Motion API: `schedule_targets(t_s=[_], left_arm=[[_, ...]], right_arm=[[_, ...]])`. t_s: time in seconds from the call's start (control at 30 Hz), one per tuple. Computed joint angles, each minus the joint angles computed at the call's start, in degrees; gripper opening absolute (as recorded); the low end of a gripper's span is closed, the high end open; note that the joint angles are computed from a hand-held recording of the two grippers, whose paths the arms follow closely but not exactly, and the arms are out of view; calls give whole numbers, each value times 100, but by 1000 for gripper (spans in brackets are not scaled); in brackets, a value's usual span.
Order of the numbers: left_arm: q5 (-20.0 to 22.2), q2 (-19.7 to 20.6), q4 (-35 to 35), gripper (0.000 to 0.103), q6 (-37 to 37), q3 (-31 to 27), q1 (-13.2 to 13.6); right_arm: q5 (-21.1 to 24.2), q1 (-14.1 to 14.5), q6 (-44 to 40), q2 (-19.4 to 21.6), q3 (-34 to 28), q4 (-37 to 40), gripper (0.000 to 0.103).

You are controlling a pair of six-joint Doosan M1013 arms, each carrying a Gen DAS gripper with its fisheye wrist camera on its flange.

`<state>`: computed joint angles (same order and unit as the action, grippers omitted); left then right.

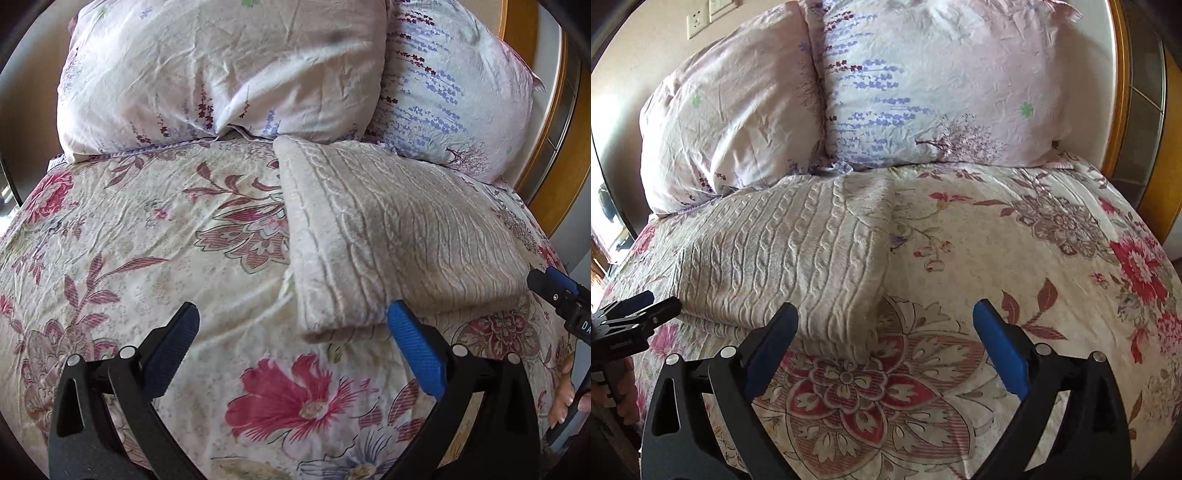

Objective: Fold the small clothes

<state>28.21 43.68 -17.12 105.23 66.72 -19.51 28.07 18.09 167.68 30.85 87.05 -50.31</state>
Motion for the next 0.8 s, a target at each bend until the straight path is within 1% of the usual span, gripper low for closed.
schedule_targets(t_s=[0.07,0.13,0.23,0.33,0.47,0.53,0.7,0.8], left_arm=[[-60,-74,243,101,-103,154,3],[-75,-121,390,101,-159,256,-2],[-95,-179,431,101,-102,379,-29],[-117,-160,908,101,-357,377,-115],[119,-68,1453,101,-817,243,-183],[110,-66,1536,101,-892,243,-194],[208,-29,1292,101,-736,185,-164],[208,-23,1289,101,-719,181,-165]], right_arm=[[-23,-22,-390,12,1,537,99],[53,0,-770,63,-47,948,100],[248,83,-1324,192,-194,1357,101],[496,157,-1803,330,-387,1658,101],[679,198,-1955,395,-488,1730,102],[729,188,-2039,411,-510,1848,102],[852,209,-2062,450,-567,1810,102],[855,211,-2038,450,-567,1802,102]])
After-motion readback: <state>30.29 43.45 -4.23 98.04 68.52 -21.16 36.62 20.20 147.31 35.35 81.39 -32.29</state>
